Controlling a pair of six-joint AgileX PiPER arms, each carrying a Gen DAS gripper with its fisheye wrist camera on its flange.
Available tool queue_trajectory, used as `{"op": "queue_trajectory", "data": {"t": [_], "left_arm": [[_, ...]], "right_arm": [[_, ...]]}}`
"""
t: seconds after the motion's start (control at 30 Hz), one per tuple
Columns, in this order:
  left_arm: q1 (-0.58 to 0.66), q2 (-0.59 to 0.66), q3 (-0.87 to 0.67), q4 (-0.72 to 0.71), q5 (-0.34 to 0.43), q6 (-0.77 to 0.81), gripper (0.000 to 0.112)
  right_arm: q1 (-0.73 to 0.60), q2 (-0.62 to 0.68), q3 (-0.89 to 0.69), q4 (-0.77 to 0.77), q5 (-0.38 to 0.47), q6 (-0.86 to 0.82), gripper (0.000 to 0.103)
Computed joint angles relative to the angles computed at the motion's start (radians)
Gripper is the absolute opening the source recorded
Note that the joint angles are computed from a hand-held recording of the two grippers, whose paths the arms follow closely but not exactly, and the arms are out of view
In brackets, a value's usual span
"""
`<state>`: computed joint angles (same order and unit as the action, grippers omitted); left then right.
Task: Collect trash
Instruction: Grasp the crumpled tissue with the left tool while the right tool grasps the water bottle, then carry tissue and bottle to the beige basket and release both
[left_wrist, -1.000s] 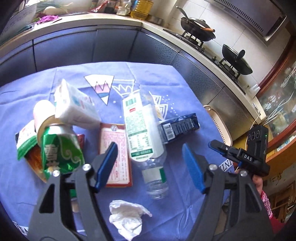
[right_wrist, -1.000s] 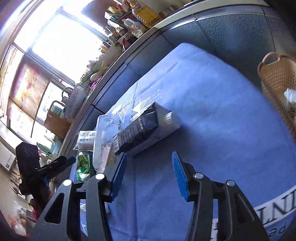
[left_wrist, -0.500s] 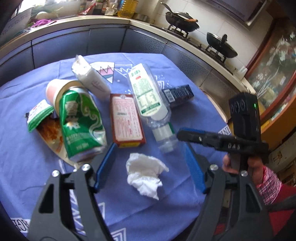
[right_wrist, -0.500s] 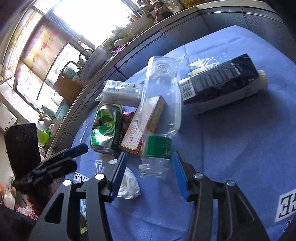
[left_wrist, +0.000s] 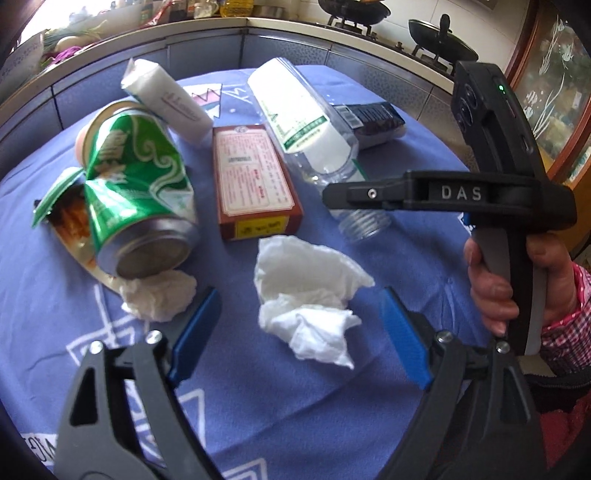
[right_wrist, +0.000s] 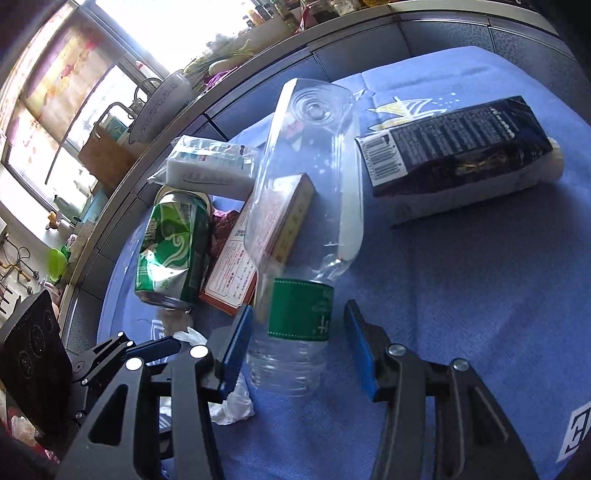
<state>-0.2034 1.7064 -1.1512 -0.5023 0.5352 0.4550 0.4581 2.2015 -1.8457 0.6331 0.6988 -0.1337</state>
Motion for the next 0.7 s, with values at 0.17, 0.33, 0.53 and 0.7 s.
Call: {"op": "queue_trajectory", "data": {"t": [0.17, 0.33, 0.53, 0.7], "left_arm": [[0.026, 0.06, -0.024, -0.082, 0.021, 0.085, 0.029], [0.079, 0.056, -0.032, -0.185, 0.084, 0.157, 0.012], [0.223, -0.048, -0.148, -0.255, 0.24, 0.167, 0.011], [0.277, -0.055, -0.349, -0.177, 0.3, 0.056, 0.011]], "right_arm": [[-0.025, 0.008, 0.027, 0.117, -0.003, -0.099, 0.041], [-0.031, -0.027, 0.073, 0.161, -0.029, -0.167, 0.04], [-0.064, -0.086, 0.122, 0.278, -0.032, -0.277, 0.04], [-0.123, -0.107, 0.154, 0.455, 0.003, -0.389, 0.04]]}}
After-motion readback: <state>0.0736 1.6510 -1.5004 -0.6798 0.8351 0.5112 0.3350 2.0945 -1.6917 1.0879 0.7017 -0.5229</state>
